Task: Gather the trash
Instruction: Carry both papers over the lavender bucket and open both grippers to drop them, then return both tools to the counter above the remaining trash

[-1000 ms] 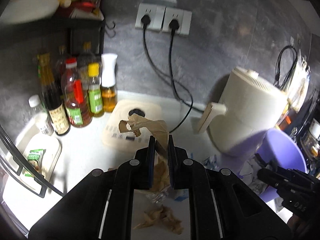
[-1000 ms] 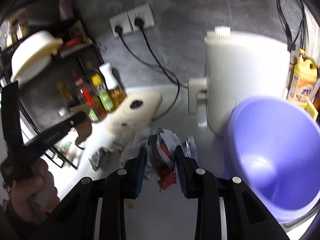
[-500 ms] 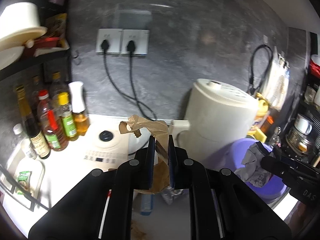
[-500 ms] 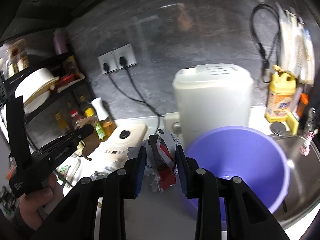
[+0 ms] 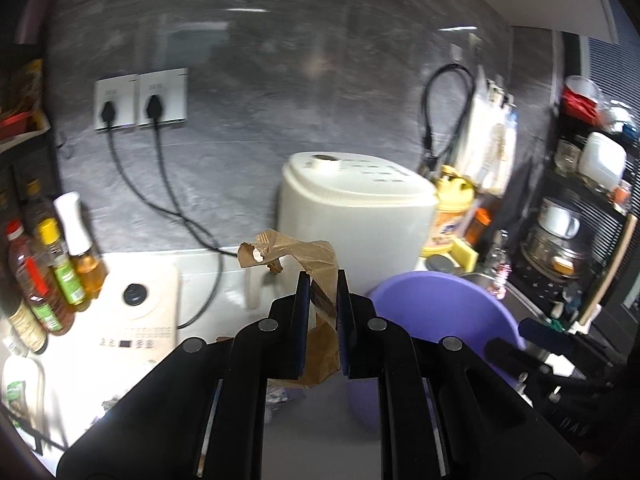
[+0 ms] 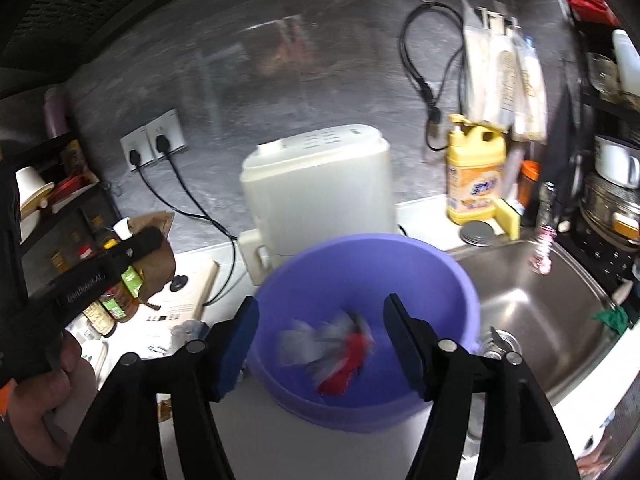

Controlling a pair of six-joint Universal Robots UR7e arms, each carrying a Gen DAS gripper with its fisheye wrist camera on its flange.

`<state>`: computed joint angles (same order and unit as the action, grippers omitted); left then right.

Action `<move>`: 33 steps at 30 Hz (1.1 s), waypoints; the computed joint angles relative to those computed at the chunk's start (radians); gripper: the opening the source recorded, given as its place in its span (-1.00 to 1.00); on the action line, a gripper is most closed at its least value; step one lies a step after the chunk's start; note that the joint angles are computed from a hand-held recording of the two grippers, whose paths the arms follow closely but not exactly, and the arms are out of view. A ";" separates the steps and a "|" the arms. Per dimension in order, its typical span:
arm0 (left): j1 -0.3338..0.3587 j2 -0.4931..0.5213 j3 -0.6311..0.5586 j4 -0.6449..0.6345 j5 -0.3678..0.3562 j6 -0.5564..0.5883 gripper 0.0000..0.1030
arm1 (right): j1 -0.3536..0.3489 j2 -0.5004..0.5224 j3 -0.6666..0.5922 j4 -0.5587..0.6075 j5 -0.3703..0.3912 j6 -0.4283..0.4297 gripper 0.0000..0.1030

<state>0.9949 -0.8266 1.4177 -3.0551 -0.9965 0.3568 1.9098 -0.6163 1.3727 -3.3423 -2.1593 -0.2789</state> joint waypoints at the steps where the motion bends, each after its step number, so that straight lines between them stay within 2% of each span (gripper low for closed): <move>1: -0.002 0.002 -0.002 0.007 -0.012 0.001 -0.75 | 0.000 -0.003 0.008 -0.011 -0.013 0.003 0.34; 9: -0.013 0.028 -0.019 0.069 -0.110 0.003 -0.75 | -0.003 -0.041 0.082 -0.077 -0.099 0.060 0.46; 11: -0.015 0.034 -0.021 0.084 -0.132 0.001 -0.75 | -0.002 -0.048 0.099 -0.108 -0.120 0.062 0.64; 15: -0.019 0.049 -0.030 0.111 -0.169 -0.009 -0.75 | 0.003 -0.058 0.125 -0.159 -0.140 0.063 0.87; 18: -0.019 0.059 -0.034 0.120 -0.184 -0.013 -0.75 | 0.004 -0.062 0.134 -0.174 -0.154 0.069 0.86; 23: -0.010 0.069 -0.042 0.162 -0.201 -0.038 -0.74 | 0.007 -0.058 0.127 -0.134 -0.206 0.085 0.86; 24: -0.008 0.069 -0.044 0.178 -0.204 -0.042 -0.70 | 0.008 -0.056 0.123 -0.130 -0.212 0.081 0.86; 26: -0.007 0.067 -0.040 0.186 -0.199 -0.046 -0.35 | 0.011 -0.050 0.118 -0.131 -0.217 0.068 0.86; 27: -0.005 0.062 -0.032 0.176 -0.200 -0.047 0.03 | 0.013 -0.047 0.114 -0.130 -0.218 0.061 0.86; 28: -0.003 0.057 -0.024 0.163 -0.203 -0.048 0.24 | 0.014 -0.043 0.110 -0.127 -0.218 0.055 0.86; 30: 0.000 0.045 -0.010 0.144 -0.206 -0.044 0.26 | 0.016 -0.036 0.102 -0.120 -0.217 0.048 0.86; 33: 0.002 0.030 0.003 0.129 -0.167 -0.045 0.32 | 0.019 -0.024 0.089 -0.102 -0.206 0.038 0.86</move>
<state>0.9968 -0.7961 1.4202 -2.9265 -1.1635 0.3114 1.9285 -0.6407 1.4616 -3.4441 -2.3656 -0.2405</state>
